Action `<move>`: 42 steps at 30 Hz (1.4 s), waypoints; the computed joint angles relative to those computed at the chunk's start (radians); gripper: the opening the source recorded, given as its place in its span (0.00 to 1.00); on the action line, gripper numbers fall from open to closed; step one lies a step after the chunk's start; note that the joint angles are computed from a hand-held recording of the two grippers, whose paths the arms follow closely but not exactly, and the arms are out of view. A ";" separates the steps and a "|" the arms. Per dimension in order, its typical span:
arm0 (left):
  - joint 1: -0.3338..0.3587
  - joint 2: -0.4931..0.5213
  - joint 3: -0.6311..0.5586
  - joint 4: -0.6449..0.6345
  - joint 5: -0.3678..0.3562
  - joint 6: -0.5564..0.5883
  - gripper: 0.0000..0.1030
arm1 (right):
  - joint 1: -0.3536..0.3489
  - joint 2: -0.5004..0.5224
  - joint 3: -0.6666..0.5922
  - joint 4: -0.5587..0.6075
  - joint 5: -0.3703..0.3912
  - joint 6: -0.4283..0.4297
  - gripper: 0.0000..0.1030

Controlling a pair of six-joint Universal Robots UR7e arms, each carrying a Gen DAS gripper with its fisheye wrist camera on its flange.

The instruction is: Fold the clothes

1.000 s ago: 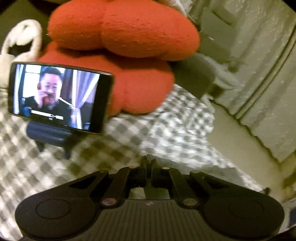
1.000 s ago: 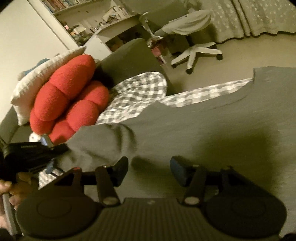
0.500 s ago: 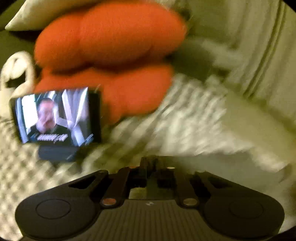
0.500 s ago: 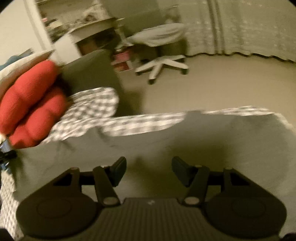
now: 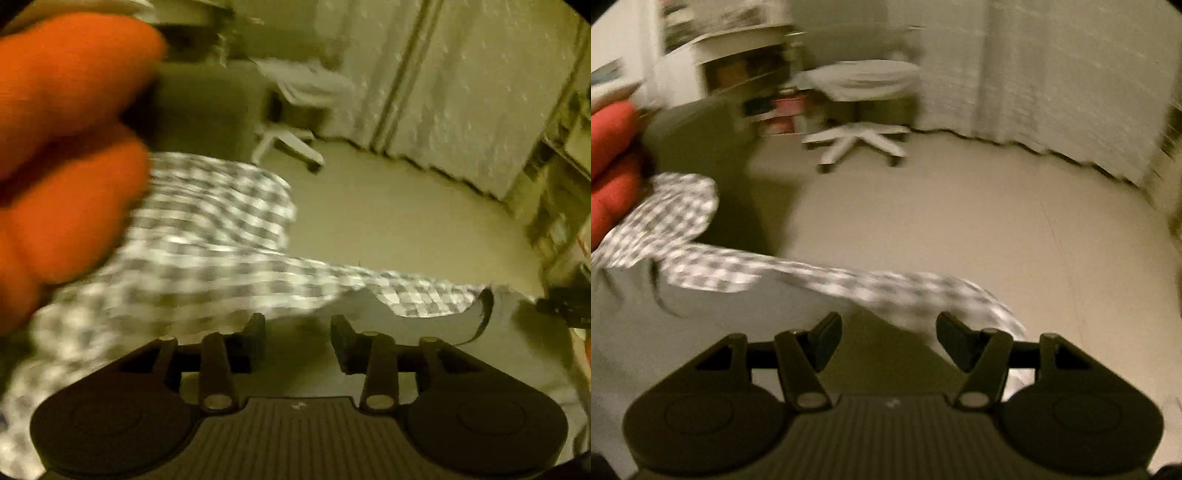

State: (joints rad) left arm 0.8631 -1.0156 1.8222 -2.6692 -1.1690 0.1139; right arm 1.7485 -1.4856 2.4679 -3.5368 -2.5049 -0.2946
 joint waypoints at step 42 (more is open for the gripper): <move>-0.017 -0.033 0.042 -0.051 0.059 0.124 0.34 | 0.009 0.169 -0.028 -0.327 -0.020 -0.188 0.44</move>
State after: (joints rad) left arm 0.8458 -1.0488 1.8639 -2.7200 -1.1104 0.2383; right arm 1.7577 -1.3163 2.4403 -3.8641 -2.5251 -0.4827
